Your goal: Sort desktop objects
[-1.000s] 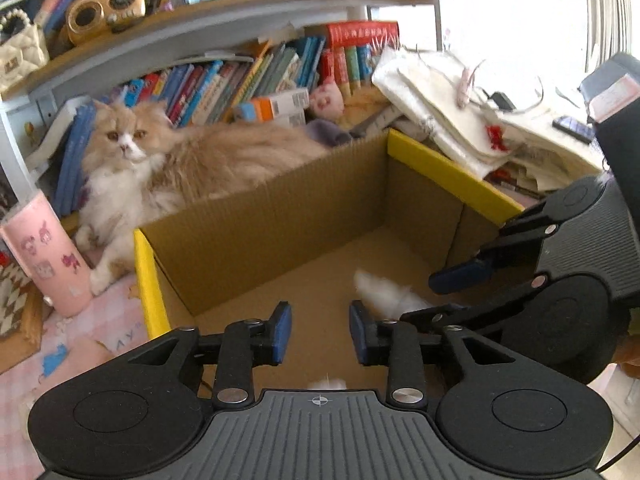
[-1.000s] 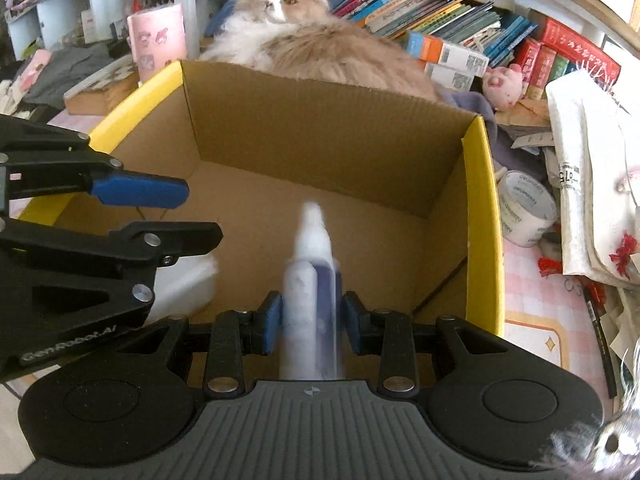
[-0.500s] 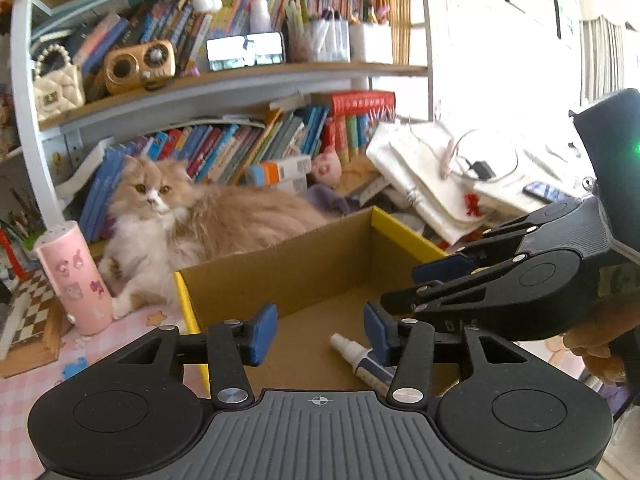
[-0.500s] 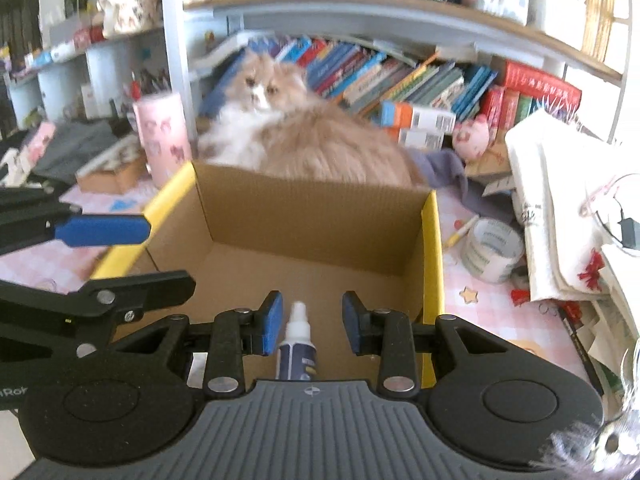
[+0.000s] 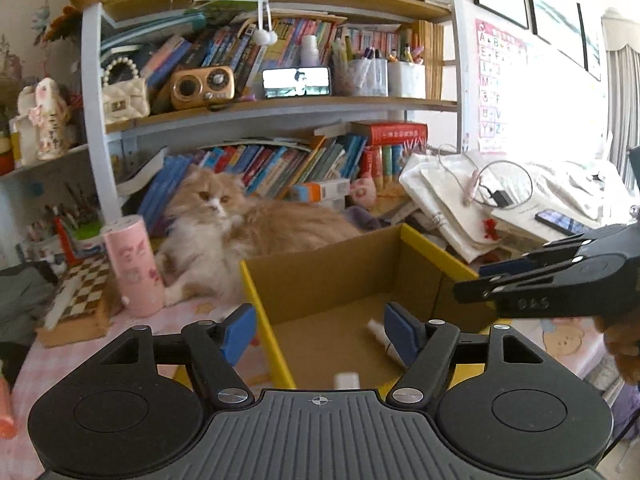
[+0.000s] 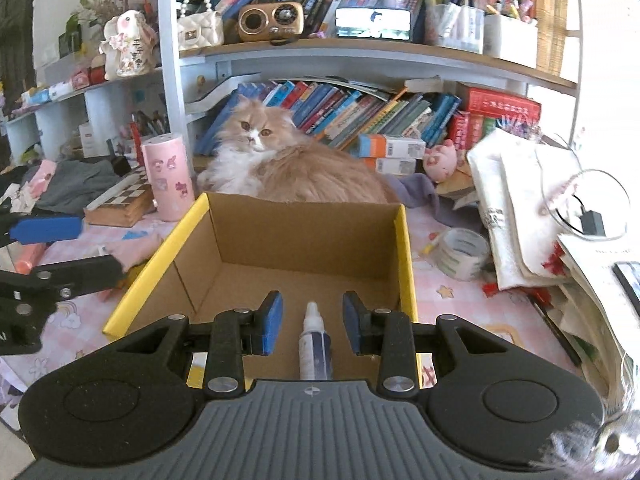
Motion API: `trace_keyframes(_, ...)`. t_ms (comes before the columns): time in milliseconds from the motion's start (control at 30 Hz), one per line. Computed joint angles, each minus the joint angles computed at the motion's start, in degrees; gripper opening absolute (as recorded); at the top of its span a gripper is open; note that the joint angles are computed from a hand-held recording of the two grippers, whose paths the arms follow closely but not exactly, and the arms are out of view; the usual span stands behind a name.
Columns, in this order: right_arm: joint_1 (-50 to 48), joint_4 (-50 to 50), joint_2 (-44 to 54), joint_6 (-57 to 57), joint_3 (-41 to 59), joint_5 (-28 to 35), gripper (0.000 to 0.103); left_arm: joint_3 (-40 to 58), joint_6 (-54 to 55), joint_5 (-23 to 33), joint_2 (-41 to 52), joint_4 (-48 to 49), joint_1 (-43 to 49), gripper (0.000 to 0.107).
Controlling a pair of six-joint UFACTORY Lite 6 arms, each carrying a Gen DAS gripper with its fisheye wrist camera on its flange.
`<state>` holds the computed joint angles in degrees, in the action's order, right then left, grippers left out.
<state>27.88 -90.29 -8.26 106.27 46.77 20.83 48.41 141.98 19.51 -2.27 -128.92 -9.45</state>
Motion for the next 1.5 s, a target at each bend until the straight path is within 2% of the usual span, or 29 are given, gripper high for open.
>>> trace_keyframes(267, 10.68, 6.05, -2.78, 2.12, -5.0, 11.11, 0.031, -8.31, -6.0, 3.13, -6.36, 11.04, 6.22, 0.073)
trace_keyframes(400, 17.84, 9.67, -0.95, 4.93, -5.31, 16.84, 0.031, -11.13, -6.43, 5.14, -7.07, 14.35, 9.81, 0.073)
trace_keyframes(500, 22.97, 12.58, 1.66, 7.31, -4.38, 20.47, 0.031, -12.87, -7.41, 7.31, -7.16, 18.58, 13.31, 0.077)
trace_keyframes(800, 33.42, 19.61, 12.82, 13.32, 4.12, 25.5, 0.031, -15.63, -12.39, 15.38, -8.05, 34.16, 24.5, 0.079)
trace_keyframes(1033, 38.62, 22.8, 23.01, 12.15, 14.59, 29.61, 0.034, -13.97, -11.56, 20.7, -6.41, 40.77, 30.65, 0.08)
trace_keyframes(1500, 42.08, 28.86, 39.24, 6.04, 33.98, 31.47, 0.036, -6.69, -11.34, 27.46, 2.65, 49.29, 42.34, 0.08)
